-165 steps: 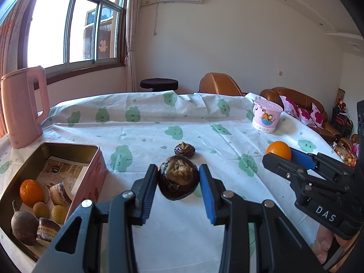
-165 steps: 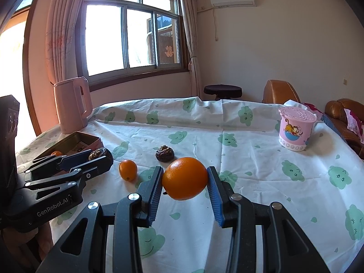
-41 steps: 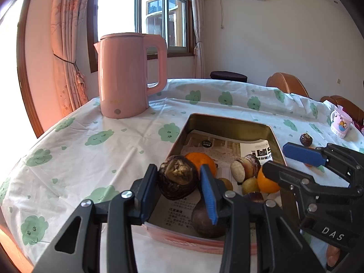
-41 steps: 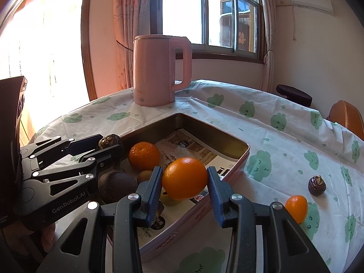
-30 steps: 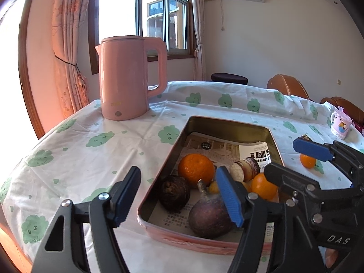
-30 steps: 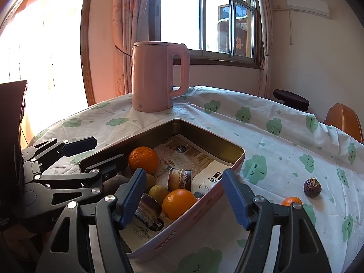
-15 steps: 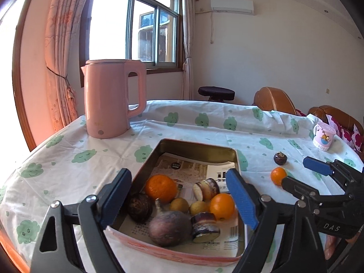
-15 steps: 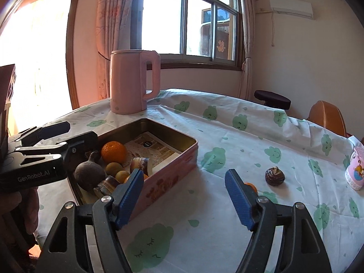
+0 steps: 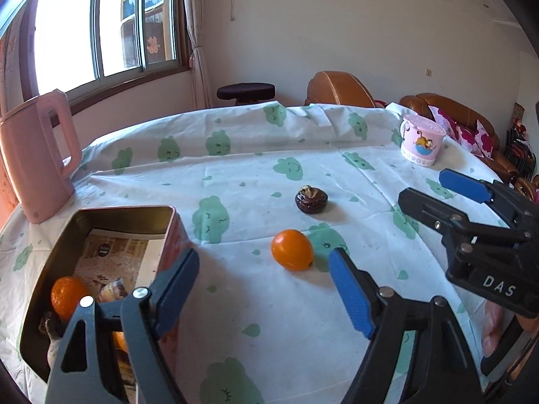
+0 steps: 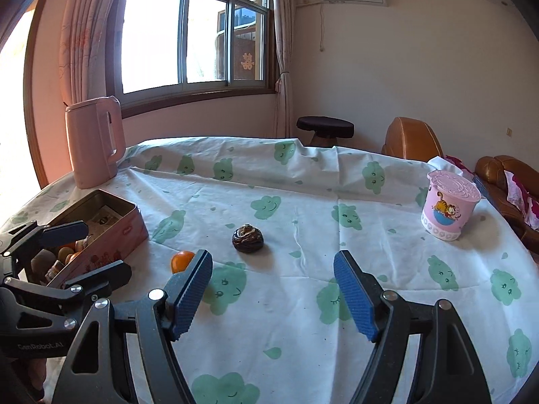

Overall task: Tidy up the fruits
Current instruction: 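Grasp a small orange with the left gripper while the right gripper grasps a brown water chestnut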

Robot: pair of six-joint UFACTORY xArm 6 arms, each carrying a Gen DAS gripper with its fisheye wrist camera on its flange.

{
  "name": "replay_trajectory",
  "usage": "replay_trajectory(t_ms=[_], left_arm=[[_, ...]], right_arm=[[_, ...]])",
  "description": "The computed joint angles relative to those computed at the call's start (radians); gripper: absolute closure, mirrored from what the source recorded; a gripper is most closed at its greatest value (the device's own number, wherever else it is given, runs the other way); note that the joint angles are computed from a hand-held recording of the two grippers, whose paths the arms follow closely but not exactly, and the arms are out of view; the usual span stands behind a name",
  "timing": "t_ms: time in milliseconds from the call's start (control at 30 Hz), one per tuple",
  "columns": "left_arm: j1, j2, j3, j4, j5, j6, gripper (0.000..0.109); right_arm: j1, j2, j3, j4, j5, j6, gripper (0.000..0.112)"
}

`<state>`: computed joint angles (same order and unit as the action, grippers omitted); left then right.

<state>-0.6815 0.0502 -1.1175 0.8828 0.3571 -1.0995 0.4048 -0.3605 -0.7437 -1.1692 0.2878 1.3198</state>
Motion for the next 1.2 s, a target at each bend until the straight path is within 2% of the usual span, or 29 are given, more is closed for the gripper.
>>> replay_trajectory(t_ms=[67, 133, 200, 267, 300, 400, 600, 733, 967, 1100, 1200], left_arm=[[-0.006, 0.047, -0.038, -0.099, 0.001, 0.088, 0.039], [-0.011, 0.092, -0.076, -0.193, 0.006, 0.171, 0.042], [-0.015, 0.126, -0.105, -0.262, 0.012, 0.234, 0.052], [-0.02, 0.156, -0.132, -0.315, 0.021, 0.301, 0.068], [-0.02, 0.166, -0.143, -0.306, 0.03, 0.298, 0.073], [-0.001, 0.176, -0.146, -0.373, -0.001, 0.341, 0.074], [0.03, 0.234, -0.246, -0.271, 0.046, 0.257, 0.074], [0.049, 0.278, -0.302, -0.211, 0.065, 0.201, 0.074], [0.086, 0.281, -0.278, -0.375, -0.012, 0.304, 0.075], [0.095, 0.268, -0.267, -0.294, -0.016, 0.238, 0.075], [0.101, 0.268, -0.263, -0.314, -0.02, 0.253, 0.075]], right_arm=[[-0.019, -0.011, 0.009, 0.014, -0.011, -0.013, 0.036], [-0.028, -0.017, 0.014, 0.032, -0.013, -0.034, 0.036], [-0.034, -0.013, 0.011, 0.047, -0.016, -0.054, 0.035], [-0.034, -0.006, 0.003, 0.075, -0.014, -0.085, 0.035], [-0.035, 0.0, -0.003, 0.087, -0.015, -0.1, 0.035], [-0.04, 0.025, -0.027, 0.134, -0.014, -0.148, 0.035], [-0.041, 0.134, -0.115, 0.301, -0.017, -0.286, 0.035], [-0.031, 0.235, -0.203, 0.353, 0.011, -0.33, 0.035], [-0.031, 0.342, -0.266, 0.499, -0.031, -0.42, 0.038], [-0.026, 0.368, -0.287, 0.537, -0.013, -0.458, 0.047], [-0.032, 0.381, -0.281, 0.606, -0.027, -0.506, 0.049]])
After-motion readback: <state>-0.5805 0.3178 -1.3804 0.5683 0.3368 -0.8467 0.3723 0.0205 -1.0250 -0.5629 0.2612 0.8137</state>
